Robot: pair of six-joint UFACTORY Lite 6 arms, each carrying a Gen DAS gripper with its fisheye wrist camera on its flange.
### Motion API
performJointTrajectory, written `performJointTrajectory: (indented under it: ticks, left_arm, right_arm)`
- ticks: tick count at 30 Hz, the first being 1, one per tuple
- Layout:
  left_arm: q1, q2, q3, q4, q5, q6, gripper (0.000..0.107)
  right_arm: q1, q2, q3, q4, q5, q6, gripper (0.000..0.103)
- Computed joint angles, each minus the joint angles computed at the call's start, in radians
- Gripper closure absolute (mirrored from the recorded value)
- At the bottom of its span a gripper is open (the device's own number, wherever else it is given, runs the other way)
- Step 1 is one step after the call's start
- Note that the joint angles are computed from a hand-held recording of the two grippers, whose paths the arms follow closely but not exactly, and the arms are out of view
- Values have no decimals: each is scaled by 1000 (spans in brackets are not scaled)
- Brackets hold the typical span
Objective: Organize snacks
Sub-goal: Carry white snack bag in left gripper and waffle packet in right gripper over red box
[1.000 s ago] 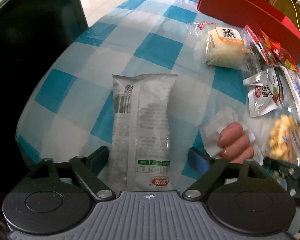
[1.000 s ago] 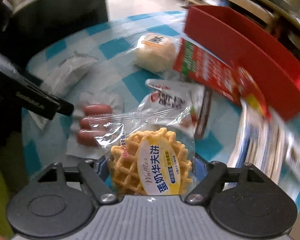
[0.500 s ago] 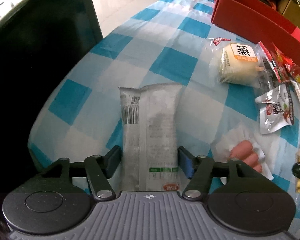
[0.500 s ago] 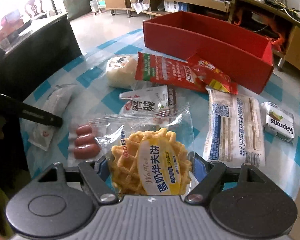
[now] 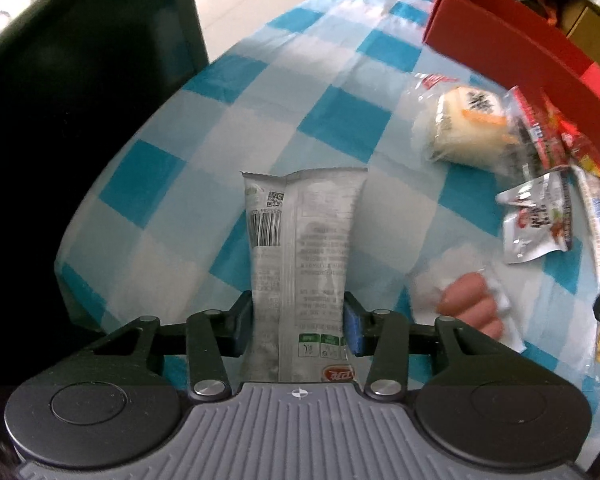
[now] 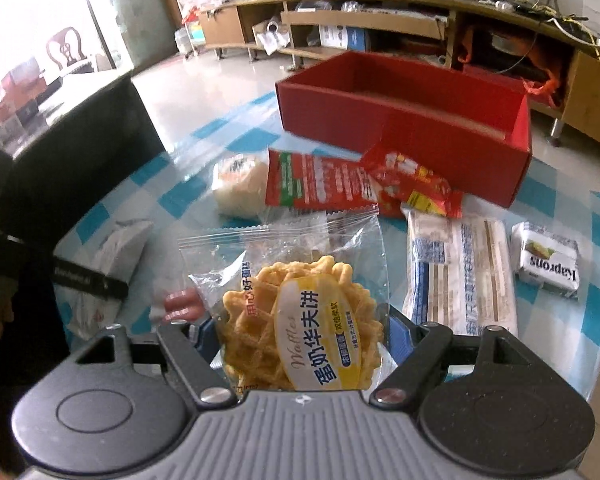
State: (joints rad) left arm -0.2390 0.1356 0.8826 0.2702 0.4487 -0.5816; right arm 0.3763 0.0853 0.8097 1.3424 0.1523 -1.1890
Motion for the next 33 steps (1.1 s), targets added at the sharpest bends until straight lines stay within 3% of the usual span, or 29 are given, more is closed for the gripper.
performJointTrajectory:
  ticks: [8, 15, 21, 26, 33]
  left_arm:
    - [-64, -33, 116, -64, -5, 87, 54]
    - [-125, 143, 329, -155, -39, 186, 53]
    - [-150, 315, 568, -216, -11, 242, 53]
    - [-164, 486, 845, -175, 57, 205, 53]
    - [-186, 764, 1305, -122, 196, 192, 53]
  right_arm:
    - [-38, -26, 9, 310, -12, -264, 26]
    - [-75, 23, 65, 301, -39, -228, 26]
    - [-110, 127, 208, 245, -50, -149, 26]
    - [-140, 216, 350, 273, -56, -180, 26]
    - [-192, 375, 569, 33, -46, 69, 26]
